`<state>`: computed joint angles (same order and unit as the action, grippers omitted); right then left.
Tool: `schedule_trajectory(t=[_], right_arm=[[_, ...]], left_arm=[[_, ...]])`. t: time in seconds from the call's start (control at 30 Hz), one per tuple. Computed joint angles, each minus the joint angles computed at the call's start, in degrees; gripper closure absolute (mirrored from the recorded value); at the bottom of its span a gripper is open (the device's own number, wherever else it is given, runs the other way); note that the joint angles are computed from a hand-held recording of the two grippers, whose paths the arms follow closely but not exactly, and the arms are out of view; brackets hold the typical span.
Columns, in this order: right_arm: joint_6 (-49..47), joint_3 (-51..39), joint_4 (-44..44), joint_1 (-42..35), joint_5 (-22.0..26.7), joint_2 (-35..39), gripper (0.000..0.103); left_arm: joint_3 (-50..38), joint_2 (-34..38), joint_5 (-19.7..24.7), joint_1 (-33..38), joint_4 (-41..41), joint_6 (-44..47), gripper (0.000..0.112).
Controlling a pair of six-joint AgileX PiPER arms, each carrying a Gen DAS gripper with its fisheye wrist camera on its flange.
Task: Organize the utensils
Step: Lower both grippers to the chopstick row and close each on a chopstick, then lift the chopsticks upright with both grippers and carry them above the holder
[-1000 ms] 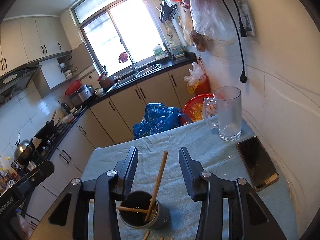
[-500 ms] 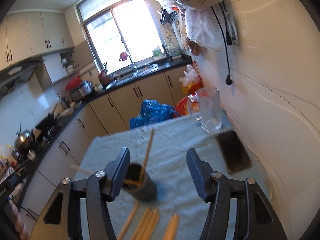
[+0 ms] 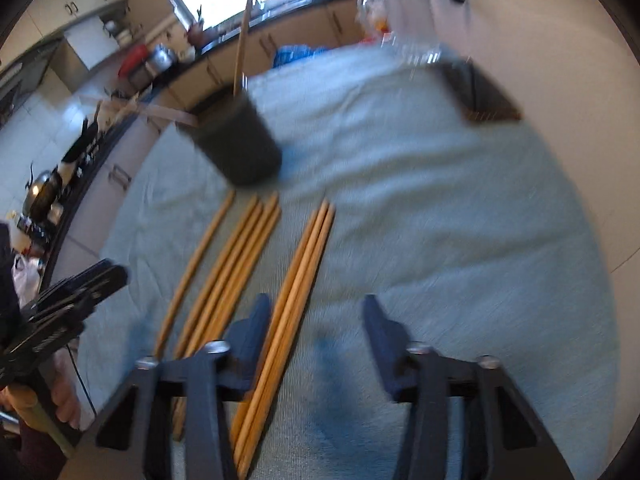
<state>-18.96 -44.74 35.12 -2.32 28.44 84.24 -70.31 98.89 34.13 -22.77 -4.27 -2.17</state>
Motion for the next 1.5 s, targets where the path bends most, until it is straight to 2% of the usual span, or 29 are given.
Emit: schedule_trajectory(t=[0.07,0.13,0.23,0.4,0.47,0.53,0.67,0.83,0.97,1.07,1.2,1.37,1.5], right_arm=[[0.55,0.52,-1.00,1.58,-1.78,1.20,0.072],[2.53,0.72,-3.19,3.08,-3.55,2.36,0.074],[3.60,0.43,-4.31,3.64,-4.77,2.92,0.074],[13.95,-2.12,-13.92,6.59,-5.49,4.29,0.077],[14.83,-2.79,-14.02,6.74,-5.45,4.78,0.083],[12.29,-3.36,-11.00,5.52,-4.82,5.45,0.090],[9.01,-3.46,-8.27,4.48,-4.04,5.76,0.092],[11.93,-3.56,-15.12,2.73,-0.91,4.45,0.093],[11.85,-3.58,-17.61,0.81,1.73,3.58,0.093],[10.48,-4.89,-16.78,-0.44,3.64,4.48,0.092],[13.47,-8.96,-20.11,0.33,5.89,7.37,0.091],[16.10,-17.72,-23.93,0.85,10.88,13.30,0.091],[17.22,-24.82,-26.11,1.35,14.93,17.89,0.091]], left_arm=[[-0.53,2.11,-0.29,-1.52,1.83,-0.44,0.075],[-1.76,3.79,0.02,-2.74,4.31,-1.93,0.080],[-5.50,7.07,2.49,-3.49,5.76,-3.38,0.094],[-8.68,9.39,3.99,-2.33,4.40,-4.05,0.099],[-9.38,9.95,4.29,-1.77,4.12,-4.94,0.105],[-9.53,9.89,4.80,-0.45,1.62,-4.68,0.105],[-8.81,8.75,7.62,2.04,-4.04,-3.74,0.105],[-4.04,4.82,10.62,4.88,-10.44,-1.43,0.105],[-5.52,5.38,14.41,5.65,-12.28,0.40,0.105],[-8.85,7.58,15.97,5.36,-10.54,-0.52,0.105],[-15.49,11.92,19.01,5.53,-9.70,-1.89,0.105],[-24.06,16.99,23.39,5.79,-8.20,-2.93,0.105],[-29.15,20.24,24.79,6.00,-8.12,-2.67,0.105]])
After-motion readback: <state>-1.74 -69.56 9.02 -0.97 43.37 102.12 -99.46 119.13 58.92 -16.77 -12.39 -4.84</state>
